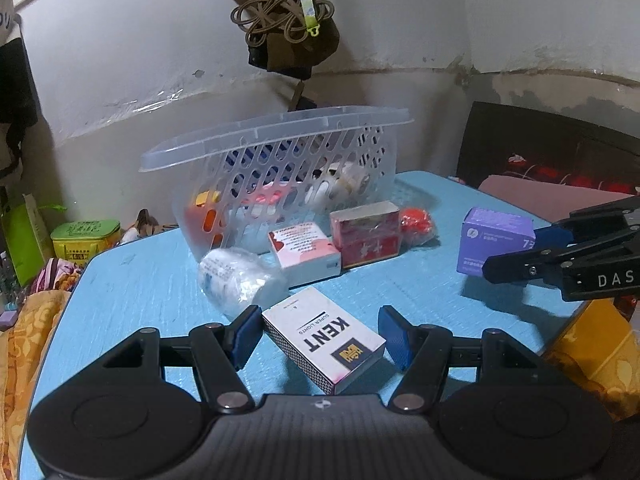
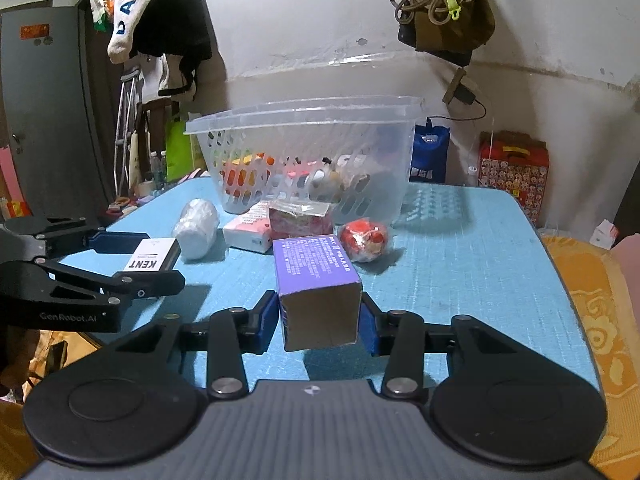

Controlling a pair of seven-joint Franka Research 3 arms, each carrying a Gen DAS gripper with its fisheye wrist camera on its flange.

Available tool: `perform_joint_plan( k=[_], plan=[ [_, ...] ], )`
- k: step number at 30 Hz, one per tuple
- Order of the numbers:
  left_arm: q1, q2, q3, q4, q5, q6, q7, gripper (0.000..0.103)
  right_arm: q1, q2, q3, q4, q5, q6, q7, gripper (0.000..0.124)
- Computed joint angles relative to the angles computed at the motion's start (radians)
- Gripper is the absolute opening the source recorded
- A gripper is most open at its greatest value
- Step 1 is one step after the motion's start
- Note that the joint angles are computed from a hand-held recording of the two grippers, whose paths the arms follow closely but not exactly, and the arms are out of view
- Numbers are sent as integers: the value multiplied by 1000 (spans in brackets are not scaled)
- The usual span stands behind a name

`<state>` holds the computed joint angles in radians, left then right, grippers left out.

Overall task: Organize objects
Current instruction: 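Lift both boxes over the clear basket and open both tools to drop them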

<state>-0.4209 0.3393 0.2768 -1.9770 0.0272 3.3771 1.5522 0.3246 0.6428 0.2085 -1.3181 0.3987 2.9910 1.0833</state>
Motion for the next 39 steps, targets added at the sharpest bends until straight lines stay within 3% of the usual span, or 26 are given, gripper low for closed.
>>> perform_joint_plan(
  k=[12, 16, 30, 39],
  plan=[
    [54, -25, -59, -16, -52, 58, 12, 67, -28, -11, 52, -15, 31, 68, -49, 45],
    [0, -26, -17, -25, -157, 104, 88, 67, -23, -11, 50, -14, 29, 79, -54, 45],
    [132, -52, -168, -34, -249, 148, 158, 67, -44, -20, 103, -22, 46, 114, -93, 45],
    [218, -52, -231, -22, -187, 154, 72, 67, -48, -1, 110, 22, 62, 101, -95, 44]
  ],
)
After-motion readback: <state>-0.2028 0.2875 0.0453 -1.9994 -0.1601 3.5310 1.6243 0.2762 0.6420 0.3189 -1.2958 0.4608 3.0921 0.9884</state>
